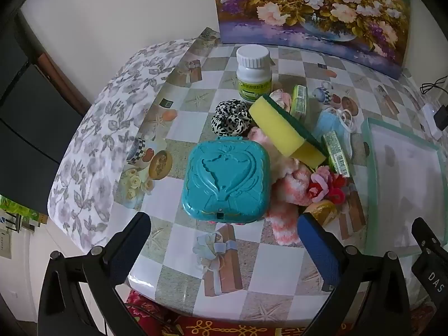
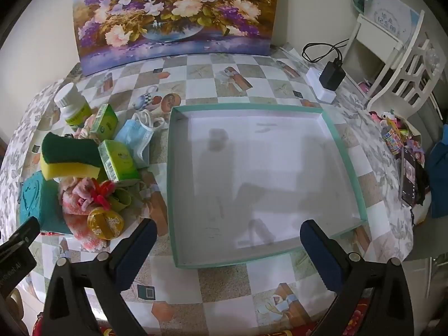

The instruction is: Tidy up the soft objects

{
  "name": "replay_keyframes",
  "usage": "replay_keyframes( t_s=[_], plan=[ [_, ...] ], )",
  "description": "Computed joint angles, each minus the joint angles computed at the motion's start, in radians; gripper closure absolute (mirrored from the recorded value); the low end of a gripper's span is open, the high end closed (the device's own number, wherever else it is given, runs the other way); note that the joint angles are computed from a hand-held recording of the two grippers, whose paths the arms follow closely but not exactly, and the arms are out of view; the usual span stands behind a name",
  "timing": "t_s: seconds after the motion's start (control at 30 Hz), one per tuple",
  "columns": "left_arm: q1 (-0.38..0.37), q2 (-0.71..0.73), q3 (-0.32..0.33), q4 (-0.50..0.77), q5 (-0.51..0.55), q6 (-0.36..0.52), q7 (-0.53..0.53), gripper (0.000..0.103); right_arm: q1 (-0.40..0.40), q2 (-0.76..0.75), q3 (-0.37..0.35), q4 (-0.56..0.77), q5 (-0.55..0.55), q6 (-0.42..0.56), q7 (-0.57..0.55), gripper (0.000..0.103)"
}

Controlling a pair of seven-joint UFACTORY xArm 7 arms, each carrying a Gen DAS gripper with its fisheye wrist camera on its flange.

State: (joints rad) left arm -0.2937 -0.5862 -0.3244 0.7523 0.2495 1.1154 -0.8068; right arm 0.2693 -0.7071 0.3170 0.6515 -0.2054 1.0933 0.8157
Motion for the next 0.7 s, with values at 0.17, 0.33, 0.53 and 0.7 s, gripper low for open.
replay_keyframes(
  t_s=[0.17, 0.33, 0.53, 0.7],
  plan=[
    [-0.003, -0.017, 0.008, -0.015, -0.005, -0.002, 0.001, 0.0, 0.002, 0.001, 0.0, -0.003, 0.001, -0.001, 0.001, 0.0],
    [0.0, -0.017, 0.006, -0.017, -0.008, 0.007, 0.005, 0.0, 0.001, 0.007, -0.002, 0.001, 0.002, 0.0, 0.0, 0.0],
    [0.004, 0.0, 0.005, -0.006, -0.01, 0.019, 0.005, 0.0, 0.003, 0.005, -0.004, -0.002, 0.002, 0.0, 0.0, 0.0],
    [0.002, 0.001, 0.007, -0.007, -0.009, 0.025, 0.007, 0.0, 0.005, -0.007, -0.006, -0.021, 0.003, -0.007, -0.002, 0.0]
  ],
)
